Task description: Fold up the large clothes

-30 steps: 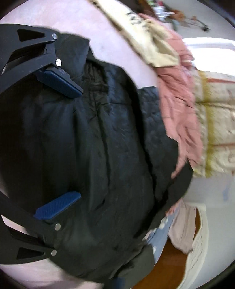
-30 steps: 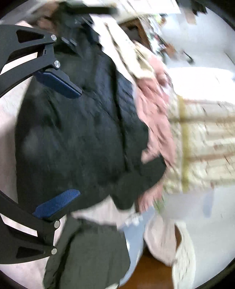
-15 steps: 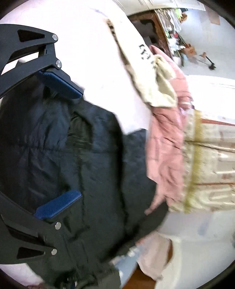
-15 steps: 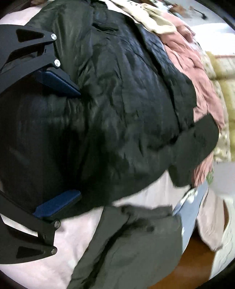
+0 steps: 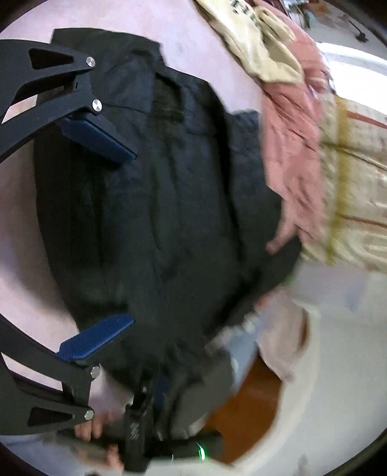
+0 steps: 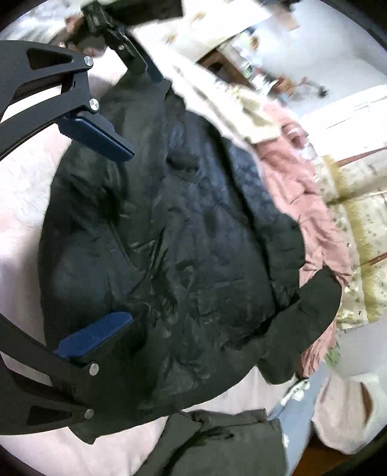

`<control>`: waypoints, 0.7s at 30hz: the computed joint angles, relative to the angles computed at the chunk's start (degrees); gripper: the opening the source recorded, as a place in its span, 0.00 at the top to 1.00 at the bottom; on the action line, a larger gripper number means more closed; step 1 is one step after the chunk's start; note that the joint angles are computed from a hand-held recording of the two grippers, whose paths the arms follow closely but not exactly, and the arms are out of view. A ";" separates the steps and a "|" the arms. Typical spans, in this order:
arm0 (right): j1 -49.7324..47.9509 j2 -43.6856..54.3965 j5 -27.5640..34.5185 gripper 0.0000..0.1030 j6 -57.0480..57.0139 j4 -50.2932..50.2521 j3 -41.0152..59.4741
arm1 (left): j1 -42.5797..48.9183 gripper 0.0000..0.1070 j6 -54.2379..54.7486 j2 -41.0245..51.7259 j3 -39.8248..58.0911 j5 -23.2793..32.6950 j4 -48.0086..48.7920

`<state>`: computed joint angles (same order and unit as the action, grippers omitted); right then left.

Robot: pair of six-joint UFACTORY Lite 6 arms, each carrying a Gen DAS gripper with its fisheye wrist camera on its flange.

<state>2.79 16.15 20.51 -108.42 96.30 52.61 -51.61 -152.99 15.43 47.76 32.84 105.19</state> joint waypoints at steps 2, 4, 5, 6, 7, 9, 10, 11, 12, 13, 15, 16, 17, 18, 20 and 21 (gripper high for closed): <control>3.84 2.41 -6.41 0.01 -6.87 6.26 0.90 | 1.80 0.05 1.71 5.21 3.44 -1.19 -4.05; 5.15 5.01 -9.15 0.01 -6.62 5.46 2.33 | 3.04 0.04 4.57 8.31 5.60 -2.59 -6.68; 6.06 5.41 -10.79 0.01 -8.03 6.74 2.60 | 2.59 0.04 7.50 10.09 7.43 -2.52 -9.28; 6.28 5.15 -11.50 0.00 -8.49 6.66 2.39 | 1.84 0.04 9.40 10.74 7.76 -1.83 -11.10; 6.10 4.97 -11.47 0.00 -10.09 7.81 1.64 | 0.97 0.04 10.89 11.41 7.88 -1.02 -12.81; 5.58 5.16 -10.79 0.00 -10.18 7.62 1.48 | 0.16 0.04 13.79 12.66 9.19 0.14 -15.77; 5.50 5.73 -10.43 0.00 -11.54 9.02 1.81 | -0.31 0.04 13.42 12.43 8.90 0.72 -15.55; 4.55 5.12 -8.97 0.00 -12.94 10.07 1.20 | -0.19 0.05 11.72 12.10 8.30 0.94 -13.73; 3.79 4.28 -7.31 0.01 -16.01 13.14 0.33 | -0.87 0.07 9.74 10.44 6.62 1.97 -12.28; 3.13 2.74 -5.49 0.02 -19.95 17.32 -1.28 | -2.09 0.08 9.44 8.49 4.93 3.90 -12.62; 0.75 -1.87 -2.15 0.03 -27.87 25.64 -5.84 | -4.70 0.08 10.39 3.50 0.55 9.53 -13.31; -0.73 -3.98 -0.92 0.03 -29.54 27.51 -7.60 | -6.58 0.08 11.68 1.11 -1.22 13.03 -14.99; -1.98 -5.79 0.17 0.03 -29.36 27.42 -9.11 | -8.49 0.08 12.70 -1.53 -3.01 16.40 -17.13; -5.11 -8.31 3.06 0.03 -26.86 24.92 -11.13 | -10.21 0.08 12.36 -4.73 -5.40 18.96 -19.06; -10.49 -11.39 8.03 0.03 -20.28 17.56 -13.51 | -12.50 0.08 8.21 -11.03 -11.17 20.40 -19.94; -12.70 -12.49 10.07 0.03 -17.57 13.73 -14.42 | -13.54 0.08 6.83 -13.56 -13.76 20.53 -20.33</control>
<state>-9.91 3.66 30.59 -125.98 110.03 38.19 -65.15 -146.17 1.87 34.00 53.37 84.86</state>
